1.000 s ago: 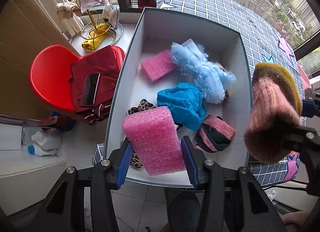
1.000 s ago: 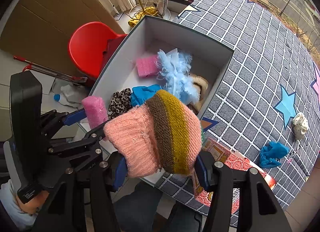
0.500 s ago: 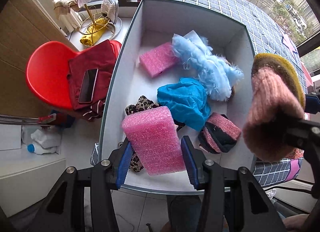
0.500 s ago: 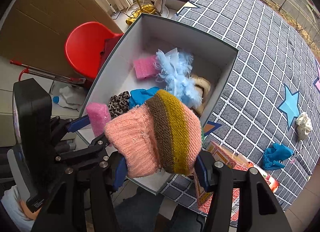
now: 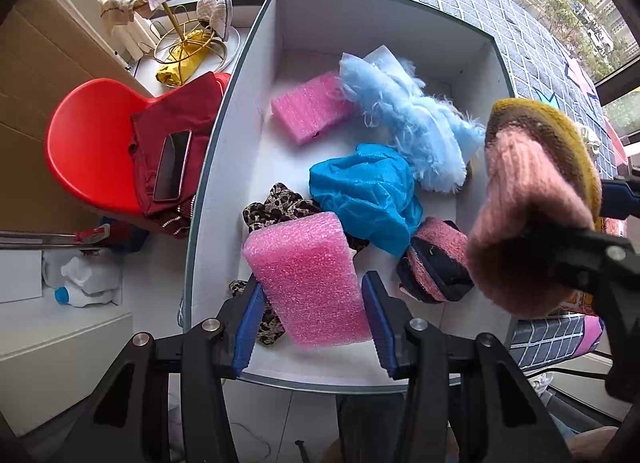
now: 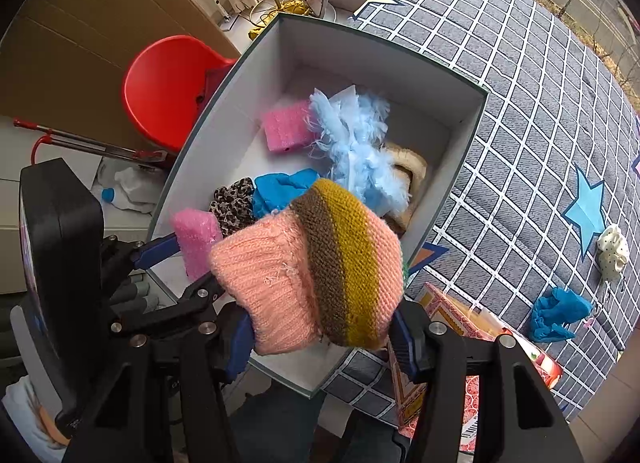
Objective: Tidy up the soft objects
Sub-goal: 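Lower the pink sponge and knit hat into the white box with both tools, then open both tools to drop the sponge and knit hat into the box, then move both tools toward the blue fluffy cloth and white polka-dot scrunchie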
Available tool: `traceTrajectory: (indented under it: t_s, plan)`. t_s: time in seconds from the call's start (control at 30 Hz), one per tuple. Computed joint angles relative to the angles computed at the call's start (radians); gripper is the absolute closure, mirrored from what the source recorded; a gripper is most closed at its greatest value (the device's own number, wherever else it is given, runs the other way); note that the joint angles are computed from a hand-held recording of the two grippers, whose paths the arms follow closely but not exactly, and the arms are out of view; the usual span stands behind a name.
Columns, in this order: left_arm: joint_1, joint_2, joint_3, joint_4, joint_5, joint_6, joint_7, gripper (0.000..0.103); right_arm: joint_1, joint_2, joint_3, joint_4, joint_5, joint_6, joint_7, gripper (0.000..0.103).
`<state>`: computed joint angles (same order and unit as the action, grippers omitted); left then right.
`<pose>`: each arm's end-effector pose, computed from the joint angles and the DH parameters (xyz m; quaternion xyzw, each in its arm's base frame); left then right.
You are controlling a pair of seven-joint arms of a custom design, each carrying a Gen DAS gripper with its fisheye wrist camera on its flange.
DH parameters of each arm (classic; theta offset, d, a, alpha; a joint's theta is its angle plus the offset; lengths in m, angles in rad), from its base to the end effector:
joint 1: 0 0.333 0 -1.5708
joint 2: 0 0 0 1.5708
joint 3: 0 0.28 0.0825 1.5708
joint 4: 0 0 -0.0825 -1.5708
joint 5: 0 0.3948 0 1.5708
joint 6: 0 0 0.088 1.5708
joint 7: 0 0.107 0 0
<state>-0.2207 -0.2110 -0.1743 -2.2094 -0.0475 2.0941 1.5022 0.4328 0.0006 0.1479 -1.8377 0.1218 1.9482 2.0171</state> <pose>0.4725 -0.2014 0.4356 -0.5919 0.8047 -0.0410 0.0220 0.4843 0.3275 0.4919 -0.7378 0.6703 0.0409 0.0683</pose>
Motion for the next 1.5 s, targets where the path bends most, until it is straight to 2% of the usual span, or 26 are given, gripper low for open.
traceTrajectory:
  t_s: [0.47,0.5,0.57,0.67,0.73,0.77,0.8,0.83,0.87,1.13,1.5]
  plan:
    - [0.000,0.014,-0.006,0.014,0.011,-0.006,-0.009,0.048,0.004,0.019,-0.002,0.005,0.006,0.008,-0.008,0.044]
    - [0.000,0.015,-0.003,0.015,0.002,-0.009,-0.004,0.045,0.004,0.016,-0.002,0.002,0.006,0.010,-0.007,0.043]
    - [-0.002,0.017,0.002,0.017,-0.020,-0.016,0.014,0.036,0.003,0.012,-0.003,-0.002,0.007,0.013,-0.005,0.034]
    - [-0.003,0.017,0.004,0.015,-0.048,-0.023,0.042,0.021,0.002,0.003,-0.002,-0.010,0.007,0.018,-0.001,0.032]
    - [-0.003,0.010,0.000,0.008,-0.039,-0.016,0.040,0.018,0.001,-0.003,-0.002,-0.014,0.009,0.022,0.000,0.031]
    - [-0.002,0.008,0.000,0.006,-0.039,-0.013,0.032,0.015,0.001,-0.005,-0.002,-0.015,0.010,0.024,0.001,0.020]
    - [-0.001,0.009,-0.001,0.007,-0.037,-0.016,0.023,0.010,0.001,-0.007,-0.001,-0.016,0.003,0.021,0.006,0.016]
    - [0.001,0.010,-0.001,0.008,-0.033,-0.016,0.016,0.000,0.000,-0.012,-0.001,-0.020,0.000,0.023,0.010,0.007]
    - [0.002,0.010,0.000,0.008,-0.032,-0.013,0.010,0.000,-0.003,-0.019,-0.003,-0.028,0.006,0.030,0.010,0.001]
    - [0.010,0.015,0.011,0.017,-0.068,-0.006,0.025,0.000,-0.016,-0.060,-0.003,-0.055,0.014,0.066,0.025,0.001]
    - [0.011,-0.001,0.003,0.030,-0.047,-0.032,0.008,0.000,-0.019,-0.063,0.001,-0.031,0.006,0.061,0.013,0.001]
